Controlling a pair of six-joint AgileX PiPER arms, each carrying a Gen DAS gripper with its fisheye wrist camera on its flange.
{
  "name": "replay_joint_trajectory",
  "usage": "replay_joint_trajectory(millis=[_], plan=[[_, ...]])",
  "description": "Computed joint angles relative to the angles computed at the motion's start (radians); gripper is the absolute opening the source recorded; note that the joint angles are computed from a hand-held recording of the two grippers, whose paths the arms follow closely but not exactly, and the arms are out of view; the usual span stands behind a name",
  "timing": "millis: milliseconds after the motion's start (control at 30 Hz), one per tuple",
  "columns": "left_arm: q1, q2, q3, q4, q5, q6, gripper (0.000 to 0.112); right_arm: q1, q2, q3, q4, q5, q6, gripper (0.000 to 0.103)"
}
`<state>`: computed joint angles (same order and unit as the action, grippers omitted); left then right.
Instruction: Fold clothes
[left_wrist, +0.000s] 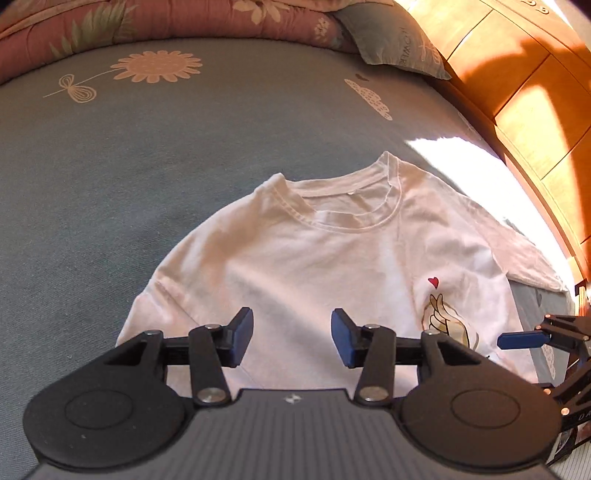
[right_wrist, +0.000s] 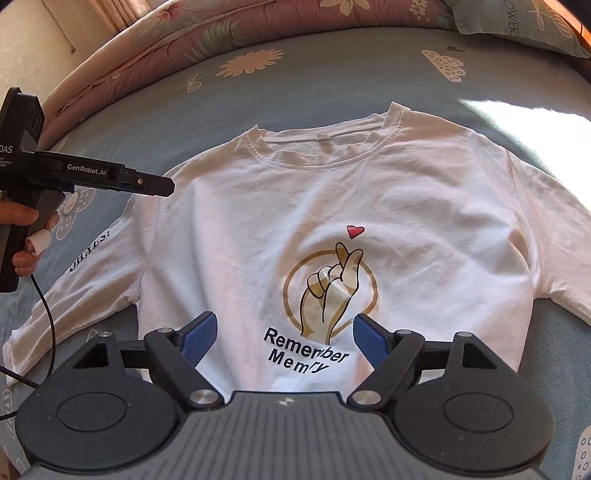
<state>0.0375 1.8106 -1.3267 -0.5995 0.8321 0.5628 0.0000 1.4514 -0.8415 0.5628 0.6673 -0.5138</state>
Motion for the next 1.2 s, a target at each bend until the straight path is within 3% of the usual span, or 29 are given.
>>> replay_joint_trajectory(millis=[200,300,400,433,600,733,967,1067,1200], plan=[[-0.077,0.05,0.014,-0.052,-0.153,-0.044,0.048,-0.044,-0.067,0.047,0.031,0.057,-0.095,0.085],[-0.12,0.139,-0.057,0.087,-0.268,-0.218,0.048,-0.062,-0.053,0.059,0.062,0.061,-0.168,0.085],[-0.127,0.247,-0.182,0.174,-0.304,-0.316,0.05,-0.094,-0.018,0.049,0.108,0.078,-0.241,0.085],[-0.134,0.274,-0.226,0.227,-0.308,-0.37,0.05,-0.108,-0.008,0.044,0.125,0.086,-0.269,0.085],[-0.17,0.32,-0.398,0.434,-0.167,-0.61,0.049,-0.197,0.036,-0.007,0.15,0.143,-0.377,0.085],[-0.156,0.158,-0.244,0.352,-0.14,-0.574,0.049,-0.309,0.079,-0.094,0.132,0.239,-0.44,0.086],[-0.217,-0.181,0.18,0.148,-0.121,-0.592,0.05,-0.438,0.207,-0.199,0.098,0.412,-0.541,0.088],[-0.292,-0.248,0.334,0.08,-0.193,-0.652,0.051,-0.449,0.281,-0.211,0.093,0.481,-0.538,0.089],[-0.374,-0.27,0.488,0.145,-0.332,-0.9,0.05,-0.449,0.309,-0.184,0.066,0.464,-0.61,0.092]])
